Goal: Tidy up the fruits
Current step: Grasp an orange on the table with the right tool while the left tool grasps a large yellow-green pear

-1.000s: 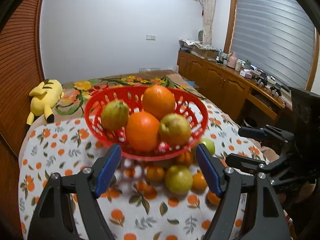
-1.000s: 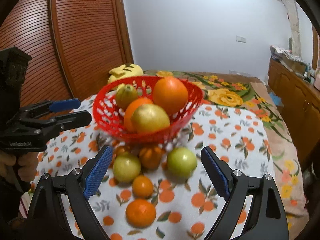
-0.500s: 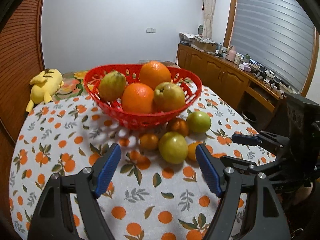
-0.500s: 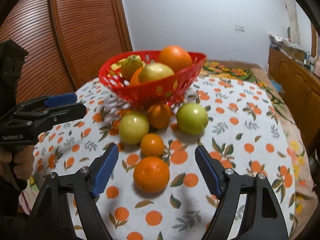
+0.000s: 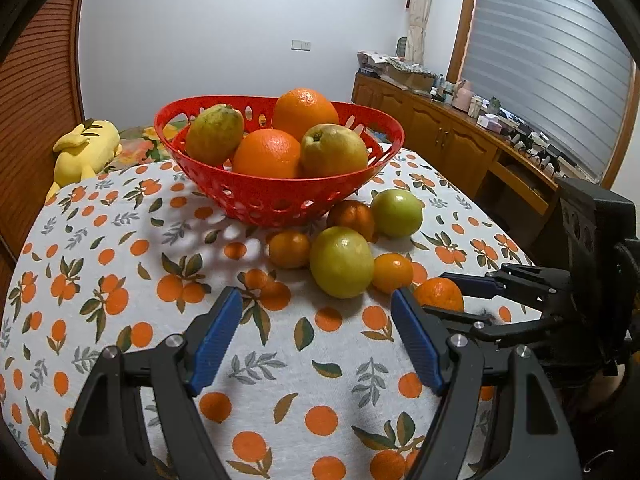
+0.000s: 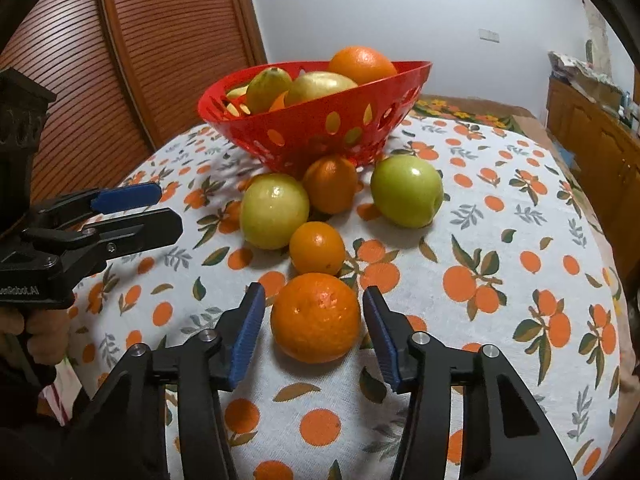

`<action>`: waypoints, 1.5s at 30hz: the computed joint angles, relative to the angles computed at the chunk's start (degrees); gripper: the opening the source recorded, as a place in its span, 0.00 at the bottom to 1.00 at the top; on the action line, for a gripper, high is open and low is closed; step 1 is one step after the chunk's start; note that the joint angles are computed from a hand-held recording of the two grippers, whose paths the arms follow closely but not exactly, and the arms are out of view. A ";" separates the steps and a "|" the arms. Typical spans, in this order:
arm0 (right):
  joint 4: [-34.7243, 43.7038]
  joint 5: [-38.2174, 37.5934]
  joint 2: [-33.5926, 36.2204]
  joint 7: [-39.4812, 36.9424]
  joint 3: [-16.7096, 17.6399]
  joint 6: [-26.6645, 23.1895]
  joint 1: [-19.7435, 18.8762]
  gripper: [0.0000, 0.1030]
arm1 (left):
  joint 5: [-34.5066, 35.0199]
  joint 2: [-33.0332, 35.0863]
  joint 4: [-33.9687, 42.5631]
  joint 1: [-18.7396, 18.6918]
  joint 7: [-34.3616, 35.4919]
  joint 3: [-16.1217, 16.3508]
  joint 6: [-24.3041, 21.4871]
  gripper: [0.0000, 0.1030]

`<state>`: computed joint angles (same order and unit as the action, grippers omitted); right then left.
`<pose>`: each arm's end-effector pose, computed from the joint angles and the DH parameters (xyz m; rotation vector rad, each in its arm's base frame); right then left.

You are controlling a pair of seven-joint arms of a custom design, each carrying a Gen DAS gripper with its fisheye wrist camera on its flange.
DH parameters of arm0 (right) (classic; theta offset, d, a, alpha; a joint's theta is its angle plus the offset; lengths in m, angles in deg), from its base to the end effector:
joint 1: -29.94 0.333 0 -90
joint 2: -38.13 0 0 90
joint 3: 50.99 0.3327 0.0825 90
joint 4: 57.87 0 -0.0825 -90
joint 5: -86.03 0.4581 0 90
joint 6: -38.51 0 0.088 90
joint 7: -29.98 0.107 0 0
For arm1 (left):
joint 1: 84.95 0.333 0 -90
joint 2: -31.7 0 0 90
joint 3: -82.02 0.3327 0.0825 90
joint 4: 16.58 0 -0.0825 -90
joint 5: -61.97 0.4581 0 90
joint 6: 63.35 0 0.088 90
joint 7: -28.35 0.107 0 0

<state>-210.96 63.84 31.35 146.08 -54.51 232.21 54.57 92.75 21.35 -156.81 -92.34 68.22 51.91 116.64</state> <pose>0.4484 0.2183 0.3257 -1.9261 1.3821 -0.4442 0.4138 -0.3790 0.4163 -1.4913 2.1331 -1.0946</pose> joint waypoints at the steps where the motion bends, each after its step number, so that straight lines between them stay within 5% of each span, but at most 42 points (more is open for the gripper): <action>1: 0.26 -1.72 0.19 1.32 -1.48 -0.31 1.14 0.47 | 0.06 0.05 0.04 0.00 -0.04 -0.05 -0.07 0.75; 4: 0.19 -1.13 0.18 0.76 -0.69 -0.39 0.49 0.45 | -0.10 0.53 0.32 -0.72 0.35 0.53 -0.28 0.75; 10: 0.16 -6.66 0.11 4.81 -4.33 0.77 2.53 0.43 | 0.77 1.96 1.49 -2.03 -0.32 1.45 -1.66 0.74; 17: -1.88 -6.23 -2.04 2.59 -2.00 3.02 -2.21 0.43 | 5.46 4.30 3.98 -4.44 -4.40 3.60 -3.22 0.66; 29: -2.35 -10.76 -1.30 5.49 -3.20 6.03 -4.46 0.43 | 8.43 7.54 7.76 -10.21 -7.21 9.10 -5.37 0.61; 36: -2.89 -4.87 -0.81 2.06 1.31 7.13 -7.97 0.43 | 8.04 10.10 10.25 -12.62 -7.08 11.47 -7.41 0.58; 45: -2.80 -2.76 -0.59 0.22 1.94 6.74 -7.90 0.43 | 6.15 12.66 12.44 -15.12 -6.50 13.82 -9.04 0.58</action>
<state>-213.76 61.08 30.76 146.30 -52.57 238.95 46.67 98.90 34.01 -144.38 -107.46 61.72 65.73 107.60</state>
